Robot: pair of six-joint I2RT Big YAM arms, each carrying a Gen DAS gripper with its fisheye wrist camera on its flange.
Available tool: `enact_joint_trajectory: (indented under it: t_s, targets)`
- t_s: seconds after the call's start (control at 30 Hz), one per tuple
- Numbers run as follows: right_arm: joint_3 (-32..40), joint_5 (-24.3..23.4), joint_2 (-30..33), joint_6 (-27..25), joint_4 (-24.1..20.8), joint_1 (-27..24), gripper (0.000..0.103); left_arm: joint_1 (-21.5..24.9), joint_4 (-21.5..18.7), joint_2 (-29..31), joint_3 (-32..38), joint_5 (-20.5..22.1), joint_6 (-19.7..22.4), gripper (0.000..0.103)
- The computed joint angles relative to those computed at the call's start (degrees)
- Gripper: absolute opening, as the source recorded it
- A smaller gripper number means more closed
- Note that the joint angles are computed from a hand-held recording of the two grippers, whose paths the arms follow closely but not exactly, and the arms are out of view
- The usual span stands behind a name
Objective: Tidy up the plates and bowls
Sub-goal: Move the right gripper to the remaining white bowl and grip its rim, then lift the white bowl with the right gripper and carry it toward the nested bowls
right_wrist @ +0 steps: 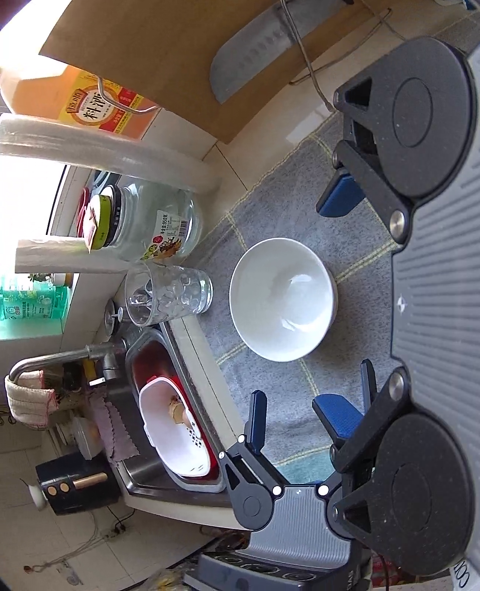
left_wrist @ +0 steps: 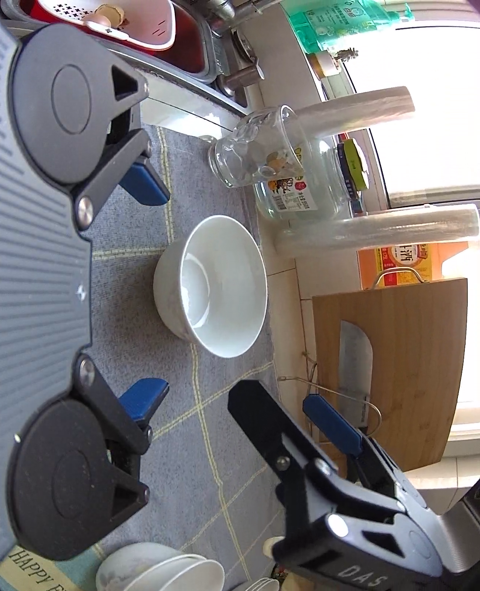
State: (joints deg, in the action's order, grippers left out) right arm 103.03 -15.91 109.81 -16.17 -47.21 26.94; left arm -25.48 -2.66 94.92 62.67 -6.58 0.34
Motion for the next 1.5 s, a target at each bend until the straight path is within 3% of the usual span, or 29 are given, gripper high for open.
enact_joint_trajectory:
  t_s: [0.33, 0.8, 1.17, 1.5]
  targets:
    - [10.5, -2.6, 8.8, 2.1, -4.0, -0.6, 0.102, 1.3, 1.3, 4.5, 3.4, 1.0, -0.5, 0.099]
    - [23.0, -5.2, 17.9, 4.0, -11.0, -1.4, 0.088, 1.0, 2.6, 6.3, 5.0, 2.2, 1.5, 0.092]
    - [28.5, -9.1, 21.4, 4.4, -14.4, -1.7, 0.073, 1.2, 2.4, 6.7, 5.7, 2.1, 0.8, 0.091]
    - [28.2, -10.0, 21.0, 5.8, -14.4, -1.9, 0.073, 1.3, 1.6, 6.6, 5.9, 2.6, 0.6, 0.091]
